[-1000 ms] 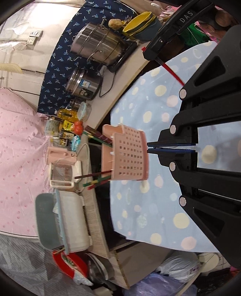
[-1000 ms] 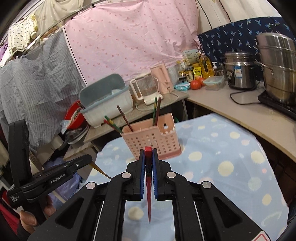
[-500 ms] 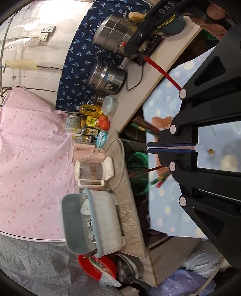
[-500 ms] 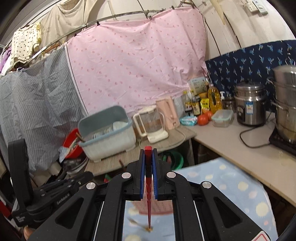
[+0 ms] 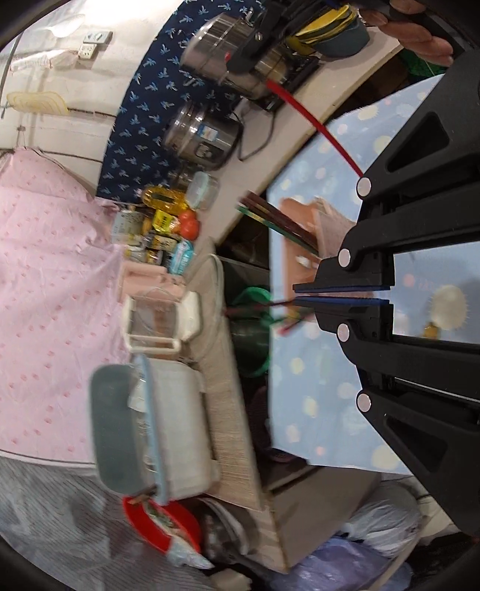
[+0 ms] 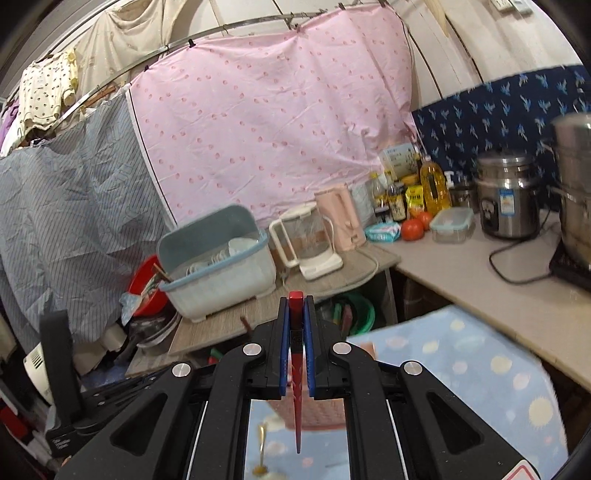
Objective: Organize utensils
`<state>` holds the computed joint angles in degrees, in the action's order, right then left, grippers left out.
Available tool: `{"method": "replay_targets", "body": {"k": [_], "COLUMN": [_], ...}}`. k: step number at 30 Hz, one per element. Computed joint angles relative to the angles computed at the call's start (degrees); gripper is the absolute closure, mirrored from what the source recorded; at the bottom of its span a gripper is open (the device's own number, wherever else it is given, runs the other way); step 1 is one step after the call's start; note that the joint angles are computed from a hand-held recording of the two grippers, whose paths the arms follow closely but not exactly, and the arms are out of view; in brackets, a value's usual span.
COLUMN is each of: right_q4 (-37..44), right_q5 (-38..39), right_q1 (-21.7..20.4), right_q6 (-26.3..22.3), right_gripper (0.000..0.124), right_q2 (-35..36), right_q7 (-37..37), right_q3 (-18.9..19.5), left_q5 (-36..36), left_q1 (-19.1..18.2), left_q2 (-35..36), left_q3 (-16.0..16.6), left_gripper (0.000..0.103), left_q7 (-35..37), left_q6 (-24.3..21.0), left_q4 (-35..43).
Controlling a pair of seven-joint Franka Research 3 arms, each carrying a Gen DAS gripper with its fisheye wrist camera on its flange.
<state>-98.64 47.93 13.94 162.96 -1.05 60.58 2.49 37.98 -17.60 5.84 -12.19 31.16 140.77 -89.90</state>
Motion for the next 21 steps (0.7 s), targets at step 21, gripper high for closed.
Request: {"method": "replay_targets", "body": {"k": [21], "right_q4": [-14.76], "right_q5": [-1.66], "right_q1": [2.40], "right_q6": [-1.47], "right_gripper": [0.117], "right_q2": [-7.69], "right_q7": [3.40], "right_q3": [-2.19], "left_q5": [-22.11], "left_q1": [3.24], "left_q2": [1.81], "left_q3": [-0.50], "left_gripper": [0.086], "left_q7": [-2.04], "left_q6": [6.76], "left_q4": [-18.38]}}
